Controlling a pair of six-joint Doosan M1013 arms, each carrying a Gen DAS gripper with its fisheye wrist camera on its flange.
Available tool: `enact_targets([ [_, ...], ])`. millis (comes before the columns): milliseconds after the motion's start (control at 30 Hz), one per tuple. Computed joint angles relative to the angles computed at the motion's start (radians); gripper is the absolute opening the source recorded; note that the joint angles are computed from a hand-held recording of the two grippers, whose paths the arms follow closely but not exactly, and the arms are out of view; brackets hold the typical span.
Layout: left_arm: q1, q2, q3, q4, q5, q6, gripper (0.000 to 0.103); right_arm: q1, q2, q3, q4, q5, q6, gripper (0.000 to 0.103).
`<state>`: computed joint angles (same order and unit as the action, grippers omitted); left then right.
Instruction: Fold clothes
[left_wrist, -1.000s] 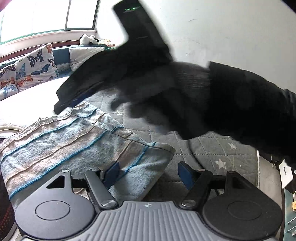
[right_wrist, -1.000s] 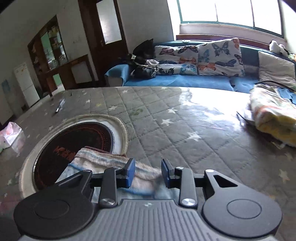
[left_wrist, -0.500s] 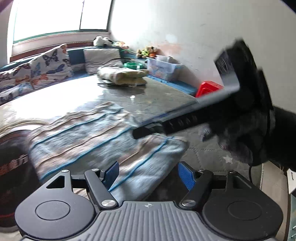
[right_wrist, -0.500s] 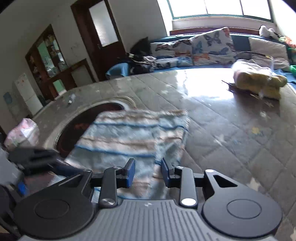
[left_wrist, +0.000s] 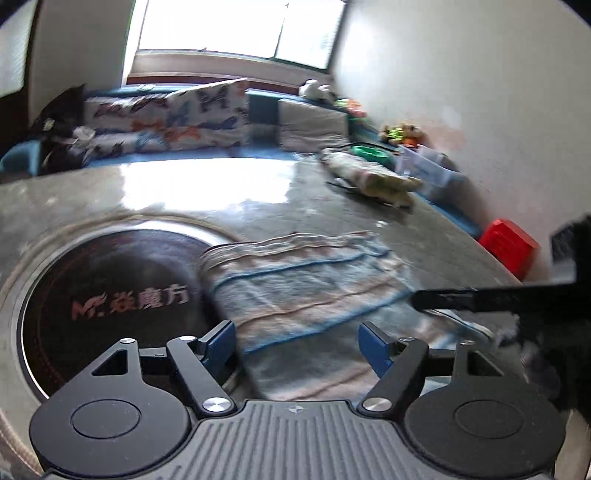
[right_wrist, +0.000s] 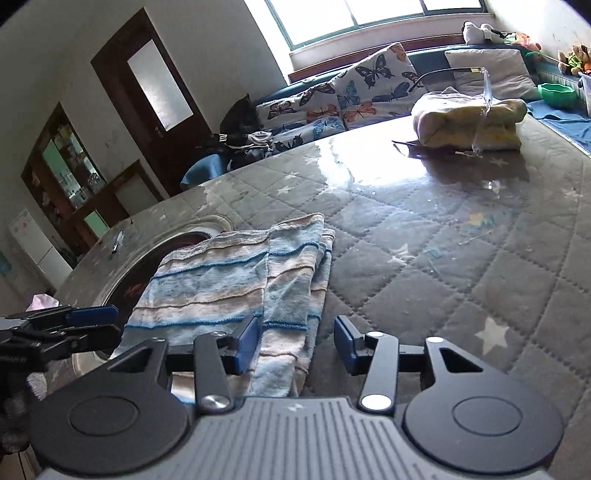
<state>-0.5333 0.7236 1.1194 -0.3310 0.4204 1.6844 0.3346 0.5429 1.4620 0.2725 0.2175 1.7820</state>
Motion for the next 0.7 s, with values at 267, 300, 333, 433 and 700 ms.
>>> enact_targets([
  [267,0.013,0.024,-0.036,0.019,0.066,-0.083,0.072,0.010,0.022,-0.026,0.048,0.001,-0.054,0.043],
  [300,0.015,0.027,-0.039,0.014,0.074,-0.083,0.071,0.012,0.024,-0.027,0.061,0.002,-0.071,0.038],
  [333,0.016,0.029,-0.042,0.009,0.082,-0.082,0.066,0.014,0.024,-0.026,0.063,-0.002,-0.069,0.037],
  [433,0.020,0.029,-0.043,0.015,0.096,-0.088,0.058,0.022,0.023,-0.019,0.076,-0.016,-0.065,0.033],
  [700,0.033,0.028,-0.049,0.012,0.122,-0.099,0.057,0.044,0.018,-0.001,-0.079,-0.057,0.086,0.037],
])
